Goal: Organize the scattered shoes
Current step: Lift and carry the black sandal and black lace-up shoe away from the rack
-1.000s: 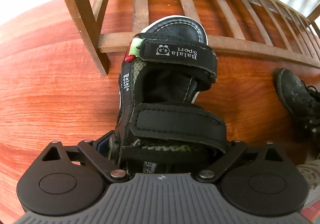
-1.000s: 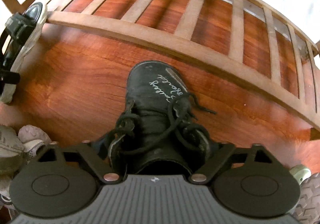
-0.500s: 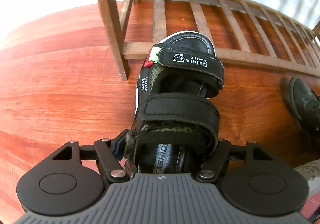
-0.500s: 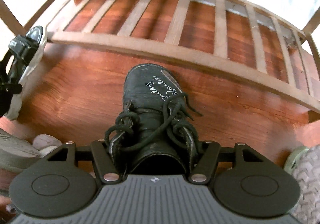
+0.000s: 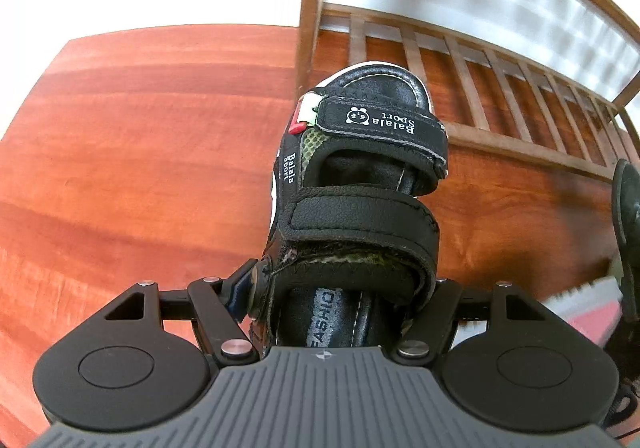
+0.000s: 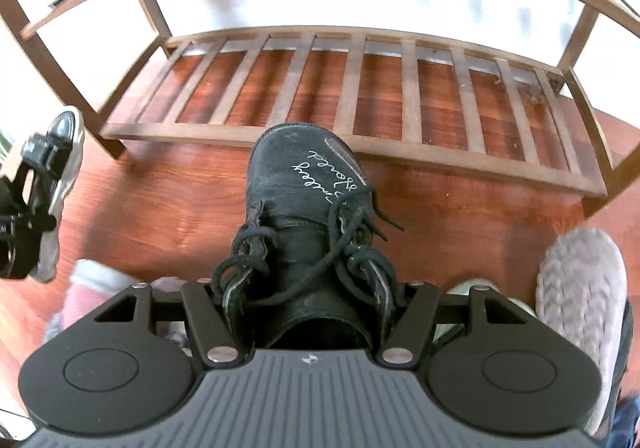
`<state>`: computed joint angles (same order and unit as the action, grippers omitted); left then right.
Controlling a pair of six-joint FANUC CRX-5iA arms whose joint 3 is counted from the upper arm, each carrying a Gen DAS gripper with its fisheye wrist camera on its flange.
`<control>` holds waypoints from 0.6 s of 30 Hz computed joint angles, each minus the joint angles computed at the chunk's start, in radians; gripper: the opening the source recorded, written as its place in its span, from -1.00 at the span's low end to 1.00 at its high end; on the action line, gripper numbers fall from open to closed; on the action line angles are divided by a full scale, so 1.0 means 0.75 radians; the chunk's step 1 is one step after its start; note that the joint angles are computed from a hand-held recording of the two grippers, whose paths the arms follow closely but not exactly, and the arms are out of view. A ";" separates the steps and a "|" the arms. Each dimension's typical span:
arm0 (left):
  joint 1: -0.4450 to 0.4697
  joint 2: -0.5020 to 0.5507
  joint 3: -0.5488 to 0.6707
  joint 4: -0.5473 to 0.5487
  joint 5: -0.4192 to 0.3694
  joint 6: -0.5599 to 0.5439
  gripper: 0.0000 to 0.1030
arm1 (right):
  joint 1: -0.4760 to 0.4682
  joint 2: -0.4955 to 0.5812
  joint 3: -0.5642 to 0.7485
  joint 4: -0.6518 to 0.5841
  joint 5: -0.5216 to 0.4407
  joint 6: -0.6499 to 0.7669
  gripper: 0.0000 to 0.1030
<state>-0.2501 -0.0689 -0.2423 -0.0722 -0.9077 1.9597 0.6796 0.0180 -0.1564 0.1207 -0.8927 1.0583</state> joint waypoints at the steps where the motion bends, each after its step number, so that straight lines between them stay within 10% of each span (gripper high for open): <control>1: 0.000 -0.030 -0.012 -0.001 -0.018 0.005 0.37 | 0.009 -0.018 -0.011 0.003 -0.002 -0.011 0.33; 18: -0.020 -0.394 -0.305 0.048 -0.094 0.077 0.37 | 0.311 -0.349 -0.297 0.120 -0.002 -0.394 0.32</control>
